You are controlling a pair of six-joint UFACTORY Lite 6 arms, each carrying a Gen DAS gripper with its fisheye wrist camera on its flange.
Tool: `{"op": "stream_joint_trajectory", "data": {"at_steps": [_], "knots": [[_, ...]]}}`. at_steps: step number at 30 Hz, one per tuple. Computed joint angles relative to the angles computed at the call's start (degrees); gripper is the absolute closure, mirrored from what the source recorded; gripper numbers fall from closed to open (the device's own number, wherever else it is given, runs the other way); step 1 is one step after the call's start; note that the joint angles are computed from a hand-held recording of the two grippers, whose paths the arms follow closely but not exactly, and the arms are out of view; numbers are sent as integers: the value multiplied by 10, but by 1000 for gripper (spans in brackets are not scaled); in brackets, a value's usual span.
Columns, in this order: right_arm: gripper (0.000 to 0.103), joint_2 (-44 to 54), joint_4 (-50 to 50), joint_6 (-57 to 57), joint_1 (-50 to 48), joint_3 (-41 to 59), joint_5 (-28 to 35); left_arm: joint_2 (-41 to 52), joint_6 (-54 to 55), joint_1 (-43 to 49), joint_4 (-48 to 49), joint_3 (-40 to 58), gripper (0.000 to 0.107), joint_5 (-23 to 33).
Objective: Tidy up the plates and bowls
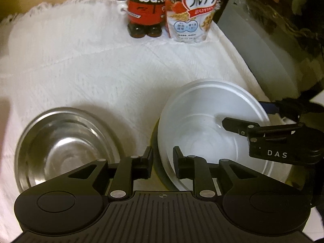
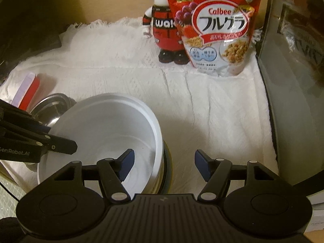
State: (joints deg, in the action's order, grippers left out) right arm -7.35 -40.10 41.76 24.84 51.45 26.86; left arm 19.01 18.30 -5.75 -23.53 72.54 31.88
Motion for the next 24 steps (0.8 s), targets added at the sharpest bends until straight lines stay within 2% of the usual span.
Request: {"op": "stream_joint_trajectory", "data": {"at_steps": [3, 7, 9, 17, 20, 24], "knots": [[36, 3, -15, 40, -8, -1, -8, 11, 3, 13, -28, 16, 84, 22], [37, 33, 136, -87, -44, 35, 5, 29, 9, 40, -68, 43, 84, 65], [37, 33, 177, -114, -55, 37, 5, 26, 17, 55, -87, 46, 84, 74], [37, 38, 217, -147, -63, 40, -2, 25, -19, 40, -44, 54, 83, 69], [37, 53, 213, -151, -61, 50, 1, 36, -53, 19, -5, 57, 83, 58], [37, 73, 210, -150, -60, 59, 5, 47, -59, 11, 0, 61, 83, 54]]}}
